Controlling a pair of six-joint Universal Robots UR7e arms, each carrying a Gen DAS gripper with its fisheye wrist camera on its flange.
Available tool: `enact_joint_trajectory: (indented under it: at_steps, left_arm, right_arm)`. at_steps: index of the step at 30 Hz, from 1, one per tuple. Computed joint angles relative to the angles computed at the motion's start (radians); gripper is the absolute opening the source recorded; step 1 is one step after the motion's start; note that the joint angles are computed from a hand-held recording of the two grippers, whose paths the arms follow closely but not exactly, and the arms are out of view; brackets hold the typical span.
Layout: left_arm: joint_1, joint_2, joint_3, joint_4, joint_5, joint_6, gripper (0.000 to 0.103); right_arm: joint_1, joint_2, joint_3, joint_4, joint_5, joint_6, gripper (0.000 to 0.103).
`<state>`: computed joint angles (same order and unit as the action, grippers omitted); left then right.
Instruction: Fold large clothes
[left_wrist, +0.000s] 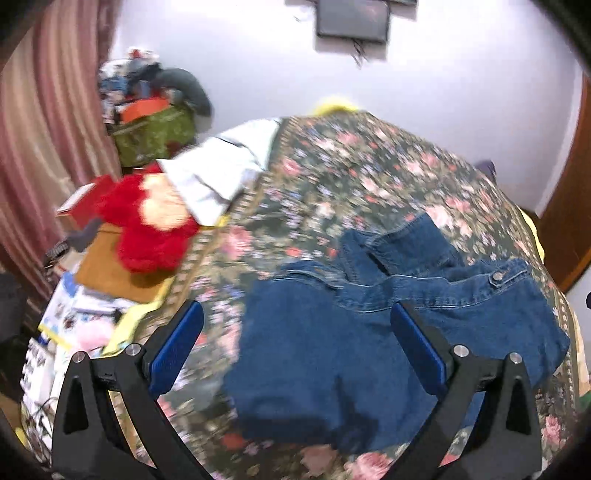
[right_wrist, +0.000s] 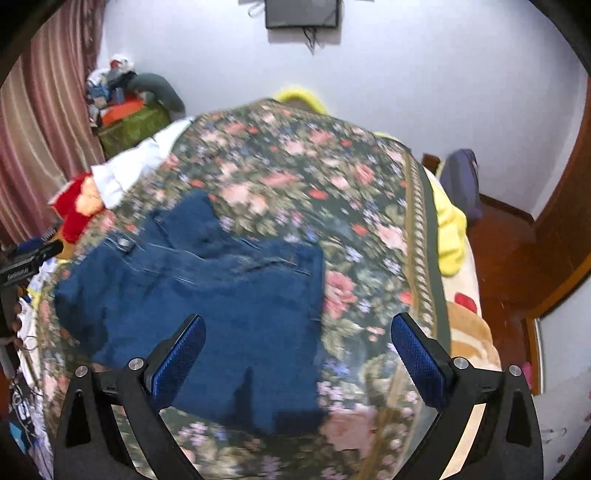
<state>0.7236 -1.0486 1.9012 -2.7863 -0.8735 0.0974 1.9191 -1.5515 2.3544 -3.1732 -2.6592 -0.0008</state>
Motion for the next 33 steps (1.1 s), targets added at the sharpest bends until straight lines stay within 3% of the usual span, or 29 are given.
enact_joint_trajectory:
  at_steps: [6,11,17,21,24,25,26,28,30,33]
  left_arm:
    - [0.032,-0.102,0.111,0.008,0.008,-0.055,0.103]
    - [0.089,-0.147,0.171,0.114,-0.028,-0.251,0.103]
    - [0.179,-0.135,0.185,0.159,-0.245,-0.440,0.103]
    - [0.244,-0.079,0.150,0.124,-0.444,-0.503,0.103]
    - [0.287,-0.026,0.109,0.105,-0.574,-0.535,0.096]
    - [0.299,-0.004,0.091,0.104,-0.603,-0.540,0.088]
    - [0.308,0.018,0.072,0.109,-0.619,-0.544,0.077]
    - [0.318,0.066,0.030,0.124,-0.632,-0.546,0.066]
    - [0.315,0.093,0.007,0.111,-0.619,-0.539,0.066]
    - [0.285,0.115,0.000,0.054,-0.542,-0.532,0.063]
  right_arm:
    - [0.063,0.077,-0.046,0.031,0.020,0.054,0.101]
    - [0.058,0.158,-0.072,0.046,0.059,0.054,0.101]
    - [-0.022,0.256,-0.094,0.121,0.077,0.051,0.101]
    - [-0.089,0.304,-0.106,0.231,0.063,0.069,0.101]
    - [-0.103,0.333,-0.084,0.130,0.056,-0.005,0.103]
    - [-0.102,0.337,-0.080,0.111,0.056,-0.023,0.103]
    - [-0.104,0.331,-0.078,0.115,0.064,-0.029,0.103]
    - [-0.112,0.316,-0.069,0.109,0.088,-0.039,0.103]
    - [-0.119,0.307,-0.063,0.100,0.109,-0.048,0.103]
    - [-0.124,0.309,-0.060,0.079,0.125,-0.070,0.103]
